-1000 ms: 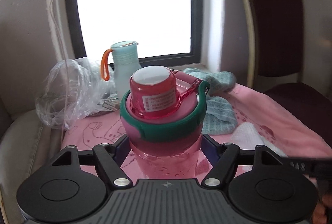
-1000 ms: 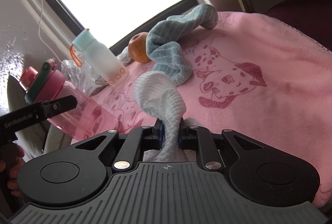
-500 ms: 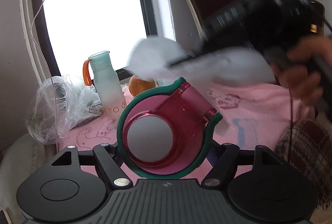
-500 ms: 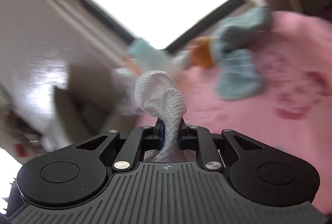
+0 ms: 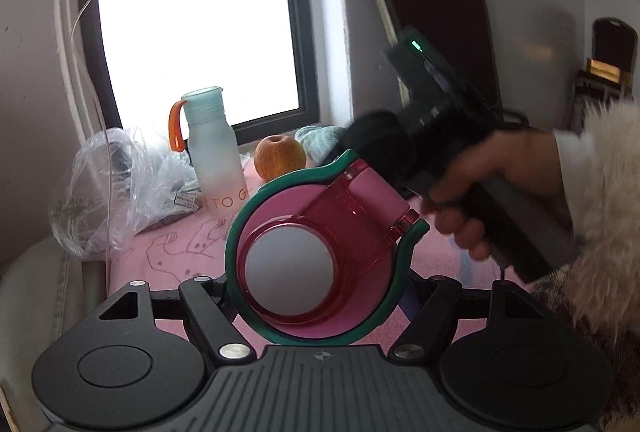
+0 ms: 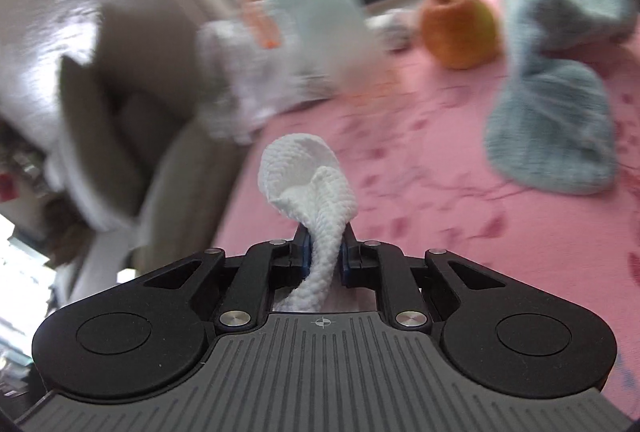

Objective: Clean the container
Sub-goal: 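Tilt the bottle lid toward the right tool while it wipes the lid with the cloth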

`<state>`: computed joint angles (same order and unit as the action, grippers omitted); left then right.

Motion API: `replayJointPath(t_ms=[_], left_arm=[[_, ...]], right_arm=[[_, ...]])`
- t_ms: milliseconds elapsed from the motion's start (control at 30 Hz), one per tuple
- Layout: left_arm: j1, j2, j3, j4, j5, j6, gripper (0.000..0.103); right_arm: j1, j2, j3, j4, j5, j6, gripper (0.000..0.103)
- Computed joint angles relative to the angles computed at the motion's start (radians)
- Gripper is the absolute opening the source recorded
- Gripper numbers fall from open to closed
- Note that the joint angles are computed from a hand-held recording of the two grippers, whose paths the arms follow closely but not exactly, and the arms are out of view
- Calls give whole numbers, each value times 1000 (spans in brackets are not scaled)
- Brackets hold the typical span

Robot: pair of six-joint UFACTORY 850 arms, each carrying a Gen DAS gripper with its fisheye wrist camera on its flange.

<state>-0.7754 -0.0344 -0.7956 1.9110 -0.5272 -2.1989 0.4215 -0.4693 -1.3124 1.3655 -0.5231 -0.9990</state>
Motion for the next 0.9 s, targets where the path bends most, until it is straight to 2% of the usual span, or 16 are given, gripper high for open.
replayJointPath(t_ms=[67,133,267,333,367,400,500,567,633,800,833,900], left_arm=[[11,4,2,5,12,-39,71],[21,7,4,9,25,-80,71],[40,12,-3,-5,56,-129,71],[44,13,-8,-22,67,-139,71],[45,14,-11,-32,70,-141,71],[47,14,-13,-40,75,-144,71],[49,14,-19,-71,82,-143,71],[49,15,-22,-96,88,-136,71],[49,16,-23,-105,92,-126,71],[46,11,-30,-114,83,-110,71],[46,8,-35,-114,82,-100,71],[50,0,-46,-110,82,-78,71]], right_arm=[[-13,-3,16,-40,56,94,17],[-25,0,45,-76,60,137,16],[-64,76,153,110,-3,-3,15],[-86,139,224,297,-74,-145,15],[-99,164,255,380,-133,-203,15],[-114,175,276,457,-234,-249,15],[-125,153,287,540,-509,-287,15],[-110,131,277,541,-555,-273,13],[-99,121,289,584,-536,-290,10],[-68,133,319,691,-230,-319,10],[-67,128,317,683,-171,-294,16],[-76,108,300,589,-95,-186,16]])
